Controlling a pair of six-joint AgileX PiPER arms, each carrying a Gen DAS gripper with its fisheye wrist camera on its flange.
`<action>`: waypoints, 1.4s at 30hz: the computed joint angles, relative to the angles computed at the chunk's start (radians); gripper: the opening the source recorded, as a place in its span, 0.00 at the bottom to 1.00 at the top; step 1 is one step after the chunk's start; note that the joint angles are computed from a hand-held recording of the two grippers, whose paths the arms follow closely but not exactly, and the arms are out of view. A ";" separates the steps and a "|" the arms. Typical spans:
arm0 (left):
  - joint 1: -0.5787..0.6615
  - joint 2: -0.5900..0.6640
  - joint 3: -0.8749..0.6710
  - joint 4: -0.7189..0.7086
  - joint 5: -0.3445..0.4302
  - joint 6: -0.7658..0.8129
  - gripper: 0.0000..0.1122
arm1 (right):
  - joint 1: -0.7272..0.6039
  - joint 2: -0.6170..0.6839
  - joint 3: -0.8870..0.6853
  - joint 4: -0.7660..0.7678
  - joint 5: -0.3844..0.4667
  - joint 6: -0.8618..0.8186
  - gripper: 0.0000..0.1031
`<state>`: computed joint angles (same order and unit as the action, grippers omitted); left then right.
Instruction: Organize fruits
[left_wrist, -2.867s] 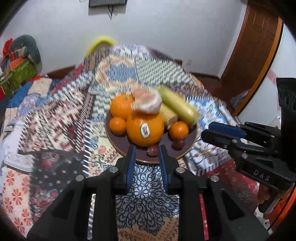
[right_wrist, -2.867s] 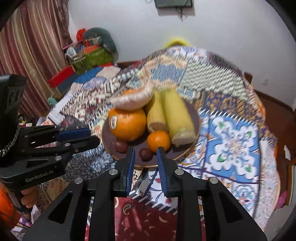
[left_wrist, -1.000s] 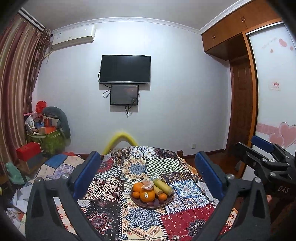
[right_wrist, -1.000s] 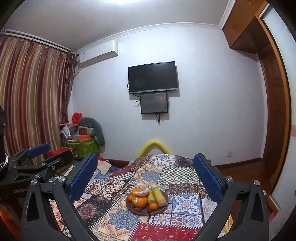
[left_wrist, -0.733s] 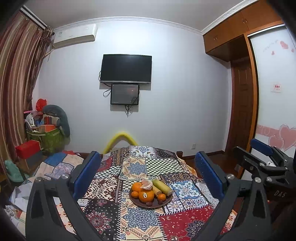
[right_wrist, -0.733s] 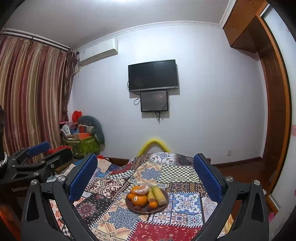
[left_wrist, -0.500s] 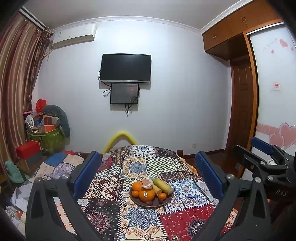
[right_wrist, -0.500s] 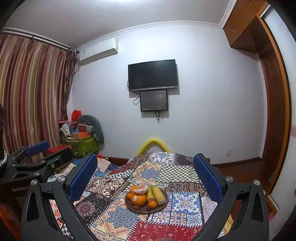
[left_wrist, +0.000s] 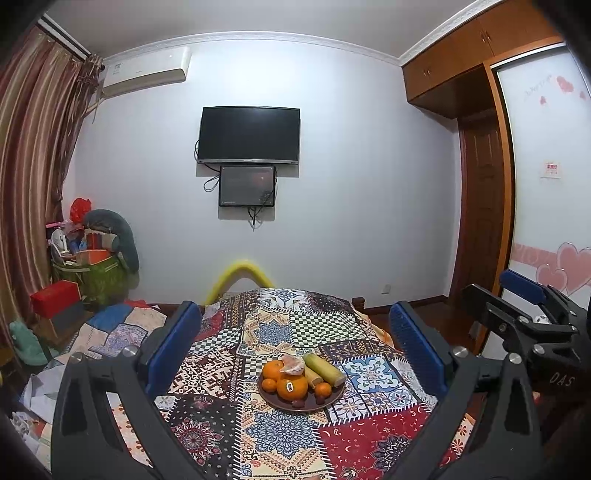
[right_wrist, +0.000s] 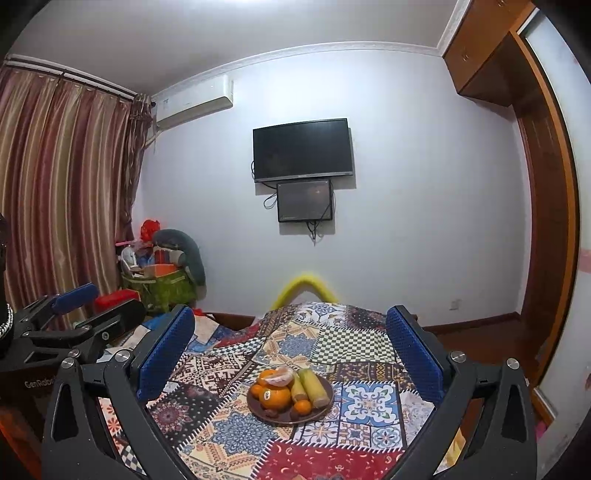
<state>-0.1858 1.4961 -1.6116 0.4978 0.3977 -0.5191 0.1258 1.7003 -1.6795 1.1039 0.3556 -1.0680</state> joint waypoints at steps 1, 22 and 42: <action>0.000 -0.001 0.002 0.000 -0.001 0.000 0.92 | 0.001 -0.001 0.002 0.001 -0.004 -0.002 1.00; -0.004 0.003 -0.006 -0.022 0.001 0.034 0.92 | -0.001 -0.002 0.008 0.035 -0.012 -0.031 1.00; 0.019 0.030 -0.040 -0.125 0.023 0.094 0.92 | -0.011 0.002 0.000 0.024 -0.009 -0.001 1.00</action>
